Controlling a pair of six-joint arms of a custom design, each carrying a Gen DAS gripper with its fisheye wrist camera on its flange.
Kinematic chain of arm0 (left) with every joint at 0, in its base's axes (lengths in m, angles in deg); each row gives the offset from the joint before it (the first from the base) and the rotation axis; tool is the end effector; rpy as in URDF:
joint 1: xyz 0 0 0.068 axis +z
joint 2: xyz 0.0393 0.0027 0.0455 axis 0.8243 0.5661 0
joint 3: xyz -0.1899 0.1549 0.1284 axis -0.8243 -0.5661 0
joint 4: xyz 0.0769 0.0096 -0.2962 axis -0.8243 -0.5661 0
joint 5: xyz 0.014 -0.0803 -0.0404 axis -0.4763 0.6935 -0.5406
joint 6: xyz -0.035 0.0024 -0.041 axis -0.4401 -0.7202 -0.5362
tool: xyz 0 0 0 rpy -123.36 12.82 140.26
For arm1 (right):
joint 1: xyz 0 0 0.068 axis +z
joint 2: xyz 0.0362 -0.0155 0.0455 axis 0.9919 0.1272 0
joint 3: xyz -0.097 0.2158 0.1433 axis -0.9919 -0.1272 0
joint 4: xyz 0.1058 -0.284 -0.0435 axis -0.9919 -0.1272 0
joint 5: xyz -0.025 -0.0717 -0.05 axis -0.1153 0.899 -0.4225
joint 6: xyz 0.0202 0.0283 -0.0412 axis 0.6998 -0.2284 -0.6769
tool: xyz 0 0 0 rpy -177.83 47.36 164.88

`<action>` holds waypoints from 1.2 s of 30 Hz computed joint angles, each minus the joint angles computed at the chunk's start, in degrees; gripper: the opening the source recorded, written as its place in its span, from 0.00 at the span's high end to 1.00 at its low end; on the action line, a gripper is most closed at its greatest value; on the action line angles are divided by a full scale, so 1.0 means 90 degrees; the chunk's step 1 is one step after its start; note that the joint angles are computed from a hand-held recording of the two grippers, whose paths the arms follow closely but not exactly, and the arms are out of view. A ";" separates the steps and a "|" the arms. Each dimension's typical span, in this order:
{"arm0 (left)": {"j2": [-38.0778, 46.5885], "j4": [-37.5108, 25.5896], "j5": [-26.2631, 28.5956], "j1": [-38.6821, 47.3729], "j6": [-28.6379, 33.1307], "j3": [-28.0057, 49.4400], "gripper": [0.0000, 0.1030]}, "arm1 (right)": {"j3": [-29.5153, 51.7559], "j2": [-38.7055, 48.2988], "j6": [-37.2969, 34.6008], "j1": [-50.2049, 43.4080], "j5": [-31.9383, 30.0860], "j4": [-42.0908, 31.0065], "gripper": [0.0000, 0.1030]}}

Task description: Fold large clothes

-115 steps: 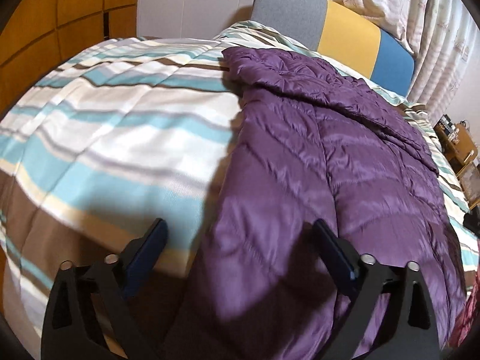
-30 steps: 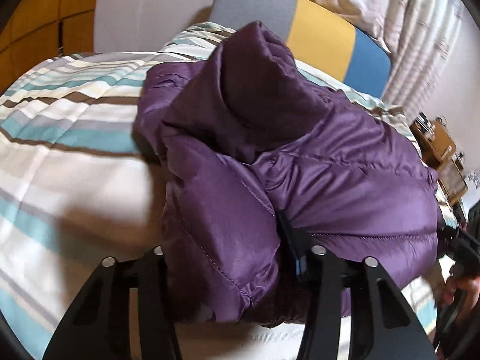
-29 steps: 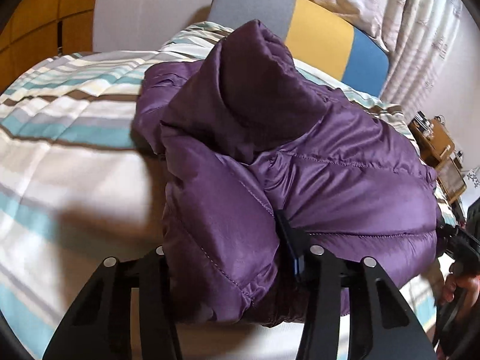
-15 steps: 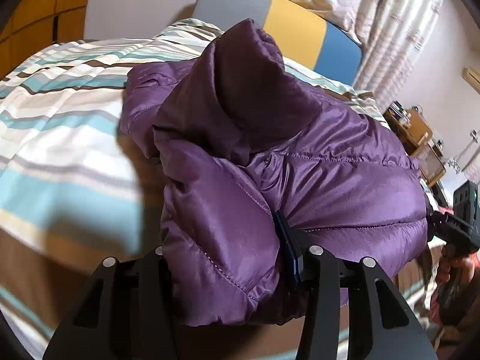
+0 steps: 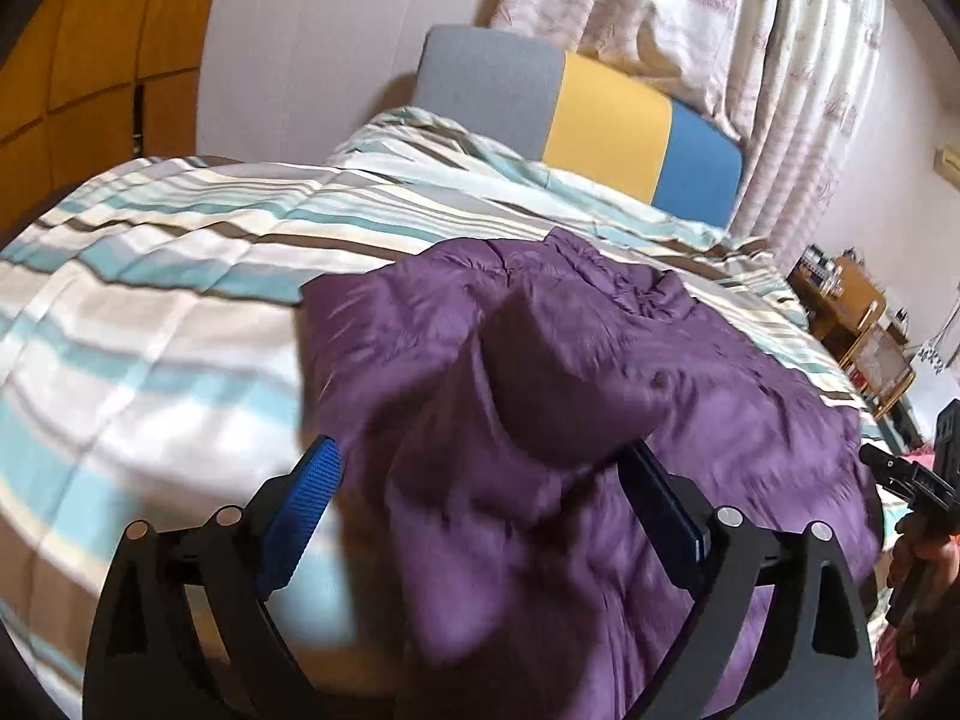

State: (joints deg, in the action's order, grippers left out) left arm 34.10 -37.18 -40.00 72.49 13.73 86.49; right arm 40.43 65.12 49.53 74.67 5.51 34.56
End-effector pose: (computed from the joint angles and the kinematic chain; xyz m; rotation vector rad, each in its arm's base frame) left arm 0.2263 0.0623 0.1260 -0.4613 2.2483 -0.1541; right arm 0.3628 -0.0299 0.1320 -0.2322 2.3825 0.6702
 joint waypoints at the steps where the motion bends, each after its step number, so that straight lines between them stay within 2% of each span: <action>1: 0.0382 0.0181 0.0005 -0.0021 -0.0027 0.0169 0.10 | 0.0132 0.0141 0.0064 0.0095 0.0064 0.0011 0.18; 2: 0.0778 0.0257 0.0025 -0.0078 -0.0124 0.0379 0.10 | 0.0219 0.0228 0.0078 0.0141 0.0089 -0.0036 0.25; 3: 0.0930 0.0216 0.0237 -0.0031 -0.0117 0.0472 0.25 | 0.0340 0.0342 0.0126 0.0244 0.0138 -0.0075 0.30; 4: 0.0997 0.0160 0.0523 -0.0039 -0.0069 0.0533 0.47 | 0.0391 0.0402 0.0166 0.0350 0.0175 -0.0050 0.42; 5: 0.0936 0.0073 0.0532 -0.0109 -0.0003 0.0538 0.53 | 0.0284 0.0244 0.0066 0.0326 0.0152 -0.0120 0.54; 6: 0.0676 -0.0023 0.0170 -0.0364 0.0087 0.0462 0.67 | 0.0250 0.0153 0.0018 0.0343 0.0106 -0.0160 0.59; 7: 0.0382 -0.0106 0.0055 -0.0449 0.0155 0.0306 0.78 | 0.0207 0.0028 -0.0051 0.0344 -0.0002 -0.0213 0.68; 8: 0.0073 -0.0227 -0.0092 -0.0572 0.0154 0.0236 0.80 | 0.0146 -0.0132 -0.0121 0.0333 -0.0075 -0.0236 0.75; 11: -0.0687 -0.0376 -0.0083 -0.0443 -0.0099 0.0056 0.83 | 0.0117 -0.0541 -0.0279 0.0281 -0.0248 -0.0285 0.80; 15: -0.0687 0.0017 -0.0190 -0.0292 -0.0632 0.0316 0.86 | 0.0146 -0.0894 -0.0123 0.0268 -0.0341 0.0101 0.82; 21: 0.0883 0.0966 -0.1225 -0.0592 -0.1136 0.1319 0.86 | 0.0923 -0.0150 0.0919 0.0717 0.0248 0.1119 0.82; 26: 0.2513 0.1335 -0.2206 -0.0809 -0.1099 0.2415 0.86 | 0.1724 0.0870 0.1228 0.1158 0.1020 0.1696 0.82; 31: 0.3671 0.1342 -0.2637 -0.0860 -0.1023 0.3137 0.86 | 0.2612 0.1993 0.1144 0.1508 0.1869 0.1641 0.82; 36: 0.4537 0.1321 -0.2755 -0.0884 -0.1001 0.3629 0.86 | 0.3149 0.2864 0.1160 0.1635 0.2487 0.1438 0.78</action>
State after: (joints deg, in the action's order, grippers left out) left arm 74.94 -25.28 -64.80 64.53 4.72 119.14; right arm 68.77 90.90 59.97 89.38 27.89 47.50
